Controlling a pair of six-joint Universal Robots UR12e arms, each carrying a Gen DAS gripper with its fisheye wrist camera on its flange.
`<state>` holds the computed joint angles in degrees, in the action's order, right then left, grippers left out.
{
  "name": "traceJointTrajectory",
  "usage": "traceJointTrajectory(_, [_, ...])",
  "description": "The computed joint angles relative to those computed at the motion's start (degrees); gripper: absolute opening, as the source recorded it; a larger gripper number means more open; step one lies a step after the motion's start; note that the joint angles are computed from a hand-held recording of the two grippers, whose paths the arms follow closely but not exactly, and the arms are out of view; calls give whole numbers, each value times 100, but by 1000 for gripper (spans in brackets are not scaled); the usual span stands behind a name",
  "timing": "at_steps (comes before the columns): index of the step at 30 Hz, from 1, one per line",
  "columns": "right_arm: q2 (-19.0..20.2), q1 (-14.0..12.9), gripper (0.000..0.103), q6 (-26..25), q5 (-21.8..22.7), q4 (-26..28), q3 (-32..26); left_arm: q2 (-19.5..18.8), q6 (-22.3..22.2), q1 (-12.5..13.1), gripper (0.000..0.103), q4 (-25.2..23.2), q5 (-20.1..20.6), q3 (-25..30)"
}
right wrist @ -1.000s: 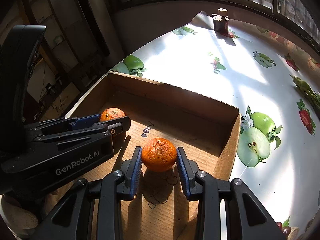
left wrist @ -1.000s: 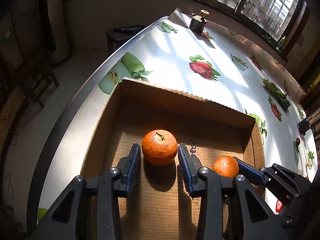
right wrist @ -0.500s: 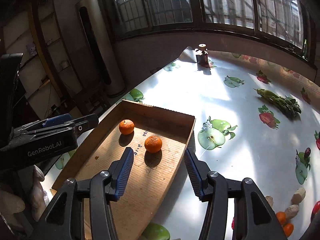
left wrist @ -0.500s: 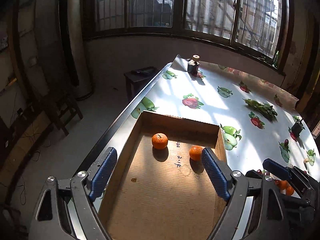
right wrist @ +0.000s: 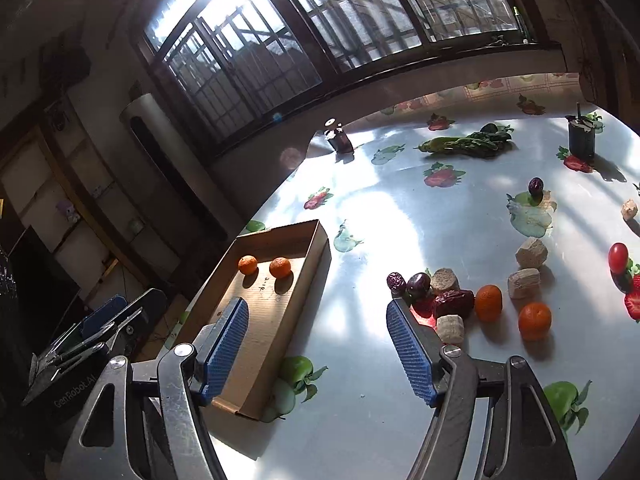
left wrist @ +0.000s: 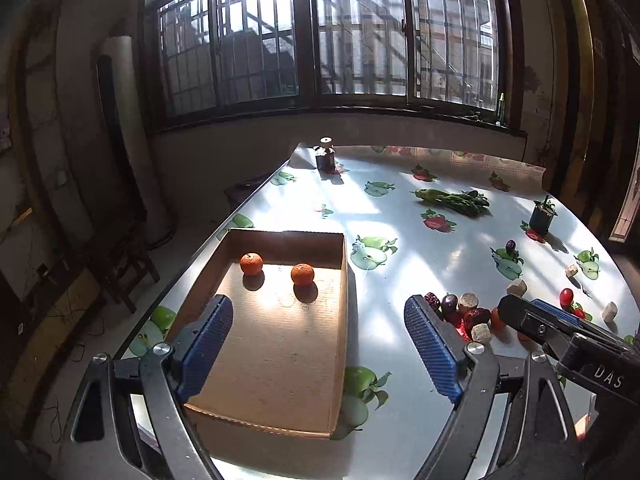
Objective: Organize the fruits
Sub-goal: 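Move both grippers back from the box to the fruit pile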
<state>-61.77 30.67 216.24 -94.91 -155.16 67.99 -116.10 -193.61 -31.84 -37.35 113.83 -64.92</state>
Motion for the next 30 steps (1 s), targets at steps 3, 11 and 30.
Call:
traceJointTrajectory(3, [-160,-17,77,68,-64,-160,275,-35,21,-50,87,-60,9,47])
traceJointTrajectory(11, [-394,-97,77,233,-253,-206,686,-98,104,-78,87,-242,-33,104])
traceJointTrajectory(30, [-696,-614,76,522,-481,1139,1114,-677,-48,195,73,-1351,-2232,651])
